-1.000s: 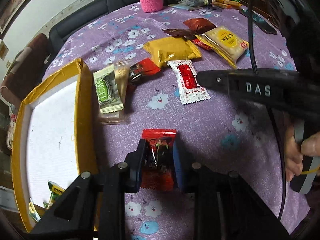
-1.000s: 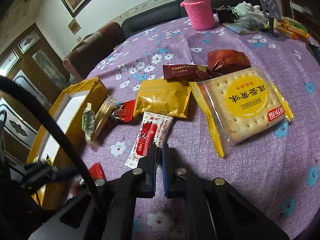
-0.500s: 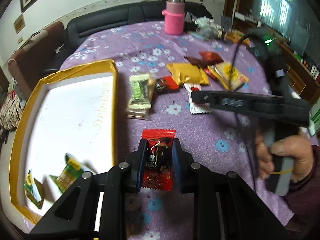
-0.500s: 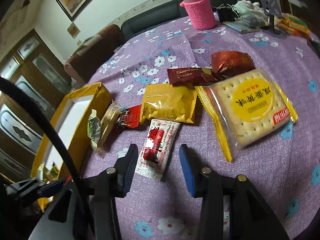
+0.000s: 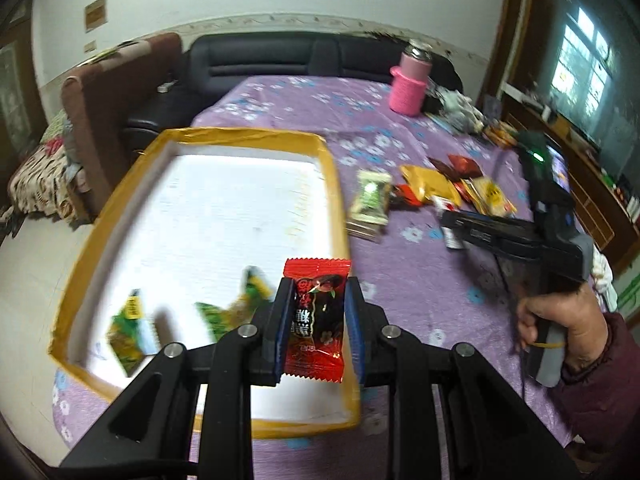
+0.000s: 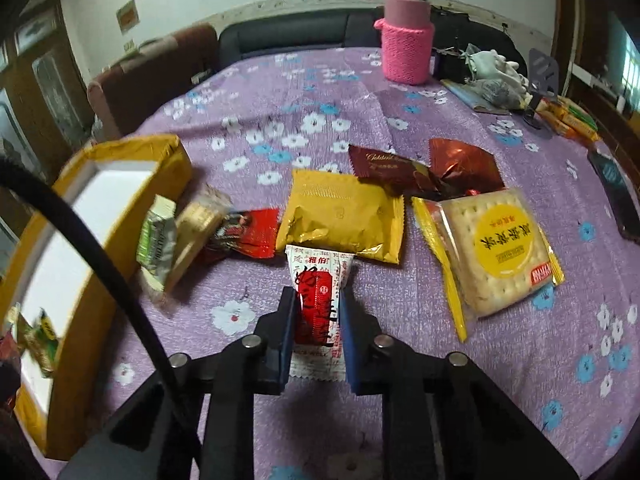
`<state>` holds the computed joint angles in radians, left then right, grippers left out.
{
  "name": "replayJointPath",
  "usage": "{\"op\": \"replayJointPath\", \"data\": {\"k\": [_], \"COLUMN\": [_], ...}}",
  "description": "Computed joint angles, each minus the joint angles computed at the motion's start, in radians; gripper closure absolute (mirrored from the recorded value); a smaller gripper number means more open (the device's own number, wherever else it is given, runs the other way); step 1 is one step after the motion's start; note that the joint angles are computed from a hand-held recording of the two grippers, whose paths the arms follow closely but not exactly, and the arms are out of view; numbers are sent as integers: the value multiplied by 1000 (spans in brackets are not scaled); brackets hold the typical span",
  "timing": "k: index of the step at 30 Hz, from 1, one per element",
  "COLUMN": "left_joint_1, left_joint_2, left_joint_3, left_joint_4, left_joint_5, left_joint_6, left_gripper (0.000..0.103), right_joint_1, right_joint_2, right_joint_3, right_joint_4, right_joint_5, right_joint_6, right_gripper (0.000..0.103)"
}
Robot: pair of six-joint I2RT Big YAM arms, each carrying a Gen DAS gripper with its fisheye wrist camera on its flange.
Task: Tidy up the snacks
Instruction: 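Grasp the red candy with the left tool while the right grasps the sauce packet, then carry both packets over the white tray and open both tools to drop them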
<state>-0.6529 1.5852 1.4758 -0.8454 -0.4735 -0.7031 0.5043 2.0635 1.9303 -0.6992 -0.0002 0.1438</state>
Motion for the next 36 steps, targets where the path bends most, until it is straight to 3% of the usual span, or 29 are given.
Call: {"op": "replayJointPath", "data": {"k": [7,14,20,26,36], "left_joint_1": [44,113,192,222,242], "left_joint_2": [-72,-87,-38,3,0], "left_joint_3": [-69,-70,-46,-27,-54], "left_joint_4": [2,-14,-36,-67,-40], "left_joint_5": [-49,-52,10,40,75], "left_joint_6": [-29,-13,-25,-39,-81], "left_gripper": [76,76,76,76,75], "right_joint_1": [4,75,142,192,201], "right_joint_2": [-97,-147,-34,125,237], "right_joint_3": [-102,-102,85,305,450], "right_joint_4": [108,141,-13,-165,-259], "right_joint_5": [-37,-188,-309,-288,-261], "right_joint_6": [34,-32,-94,-140,-154], "right_gripper": [85,85,85,85,85]}}
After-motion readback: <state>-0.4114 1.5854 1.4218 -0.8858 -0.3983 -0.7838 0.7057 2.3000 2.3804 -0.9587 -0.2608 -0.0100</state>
